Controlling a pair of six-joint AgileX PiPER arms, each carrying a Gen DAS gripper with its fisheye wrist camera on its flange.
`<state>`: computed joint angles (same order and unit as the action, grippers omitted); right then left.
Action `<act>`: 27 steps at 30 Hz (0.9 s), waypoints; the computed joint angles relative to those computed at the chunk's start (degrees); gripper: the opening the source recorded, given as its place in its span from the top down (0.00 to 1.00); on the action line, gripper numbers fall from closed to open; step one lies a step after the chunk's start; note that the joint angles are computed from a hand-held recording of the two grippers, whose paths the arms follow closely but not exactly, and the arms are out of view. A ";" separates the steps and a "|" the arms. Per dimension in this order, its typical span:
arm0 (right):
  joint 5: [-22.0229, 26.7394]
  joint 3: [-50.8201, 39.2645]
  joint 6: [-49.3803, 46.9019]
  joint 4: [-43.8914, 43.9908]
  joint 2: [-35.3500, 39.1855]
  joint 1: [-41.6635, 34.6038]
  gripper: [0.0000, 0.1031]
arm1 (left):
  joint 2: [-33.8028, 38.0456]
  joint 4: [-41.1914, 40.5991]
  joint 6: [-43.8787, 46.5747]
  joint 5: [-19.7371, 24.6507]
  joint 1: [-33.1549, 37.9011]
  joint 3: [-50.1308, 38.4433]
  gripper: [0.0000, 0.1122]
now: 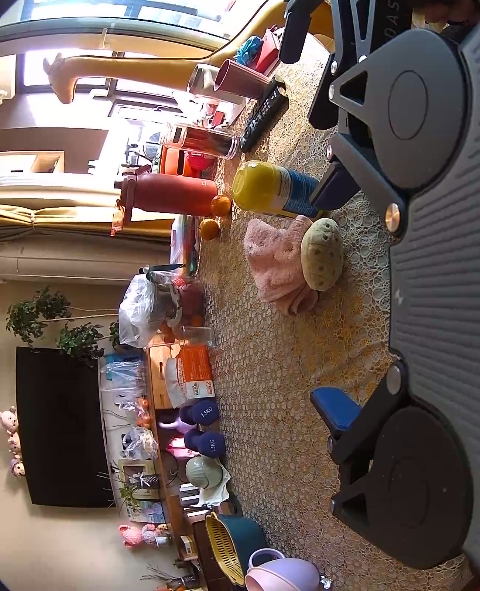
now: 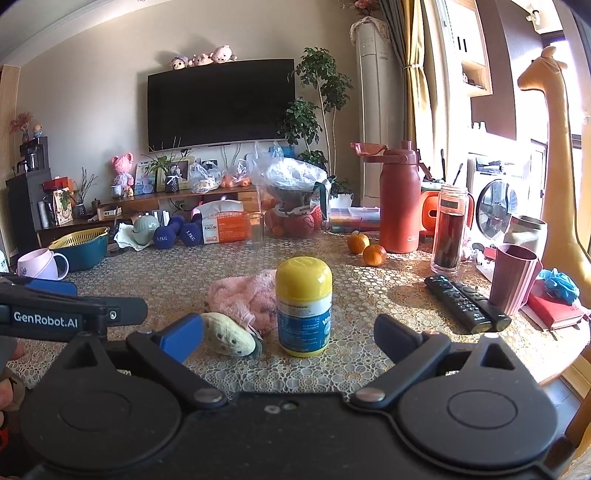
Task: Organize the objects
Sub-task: 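Move the left gripper toward the pink towel and cream plush toy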
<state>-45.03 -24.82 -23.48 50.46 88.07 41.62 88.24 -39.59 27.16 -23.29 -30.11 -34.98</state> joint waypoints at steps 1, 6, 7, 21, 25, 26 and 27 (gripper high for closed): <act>-0.19 -0.17 -0.31 -0.04 0.21 0.00 0.04 | 0.14 -0.19 0.49 -0.13 -0.02 -0.19 0.09; -1.13 -0.99 -1.53 -0.84 1.32 -0.70 0.04 | 1.12 -0.07 1.76 -0.12 0.66 -2.37 0.09; -0.97 -1.12 -1.38 -1.63 1.43 -1.29 0.04 | 1.32 0.51 1.47 0.42 1.04 -2.86 0.09; 6.11 -4.71 4.81 -15.09 3.67 -10.95 0.04 | 5.74 6.93 -0.05 7.36 3.91 -11.08 0.09; 8.28 -5.63 7.46 -20.75 4.06 -14.04 0.05 | 7.88 14.72 -6.56 8.82 4.92 -12.91 0.09; 8.71 -5.87 7.81 -21.94 4.23 -14.68 0.05 | 8.39 17.67 -9.09 9.42 5.42 -13.41 0.09; 9.47 -6.14 8.51 -23.65 4.39 -15.49 0.05 | 8.99 20.19 -11.10 9.59 5.77 -13.89 0.09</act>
